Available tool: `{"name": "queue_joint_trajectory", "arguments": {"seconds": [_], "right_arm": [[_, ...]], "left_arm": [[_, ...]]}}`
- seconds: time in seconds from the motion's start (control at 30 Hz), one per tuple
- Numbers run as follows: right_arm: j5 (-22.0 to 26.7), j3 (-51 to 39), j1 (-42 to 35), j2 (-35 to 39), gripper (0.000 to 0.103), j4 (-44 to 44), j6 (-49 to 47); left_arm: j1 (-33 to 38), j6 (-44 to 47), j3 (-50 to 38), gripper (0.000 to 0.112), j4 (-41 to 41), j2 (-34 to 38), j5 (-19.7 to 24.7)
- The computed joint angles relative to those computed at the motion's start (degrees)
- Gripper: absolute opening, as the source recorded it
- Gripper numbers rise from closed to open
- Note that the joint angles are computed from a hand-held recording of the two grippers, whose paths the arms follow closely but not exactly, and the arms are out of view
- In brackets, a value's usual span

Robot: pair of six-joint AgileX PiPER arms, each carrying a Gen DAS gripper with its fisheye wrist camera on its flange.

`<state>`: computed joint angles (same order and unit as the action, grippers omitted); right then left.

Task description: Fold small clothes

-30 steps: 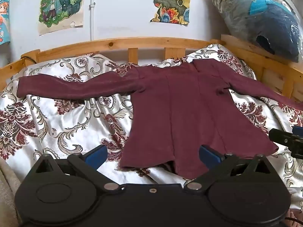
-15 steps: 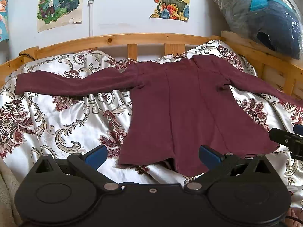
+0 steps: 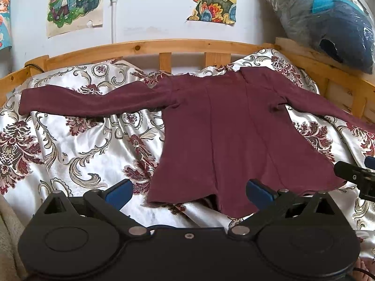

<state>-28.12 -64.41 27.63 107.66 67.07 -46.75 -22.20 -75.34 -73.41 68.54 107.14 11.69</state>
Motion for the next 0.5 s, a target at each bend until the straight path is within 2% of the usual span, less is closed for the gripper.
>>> {"name": "queue_joint_trajectory", "arguments": {"seconds": [0.5], "right_arm": [[0.2,0.3,-0.3,0.0,0.103,-0.7,1.1]], "left_arm": [[0.1,0.0,0.1,0.102,0.1,0.0,0.0]]}}
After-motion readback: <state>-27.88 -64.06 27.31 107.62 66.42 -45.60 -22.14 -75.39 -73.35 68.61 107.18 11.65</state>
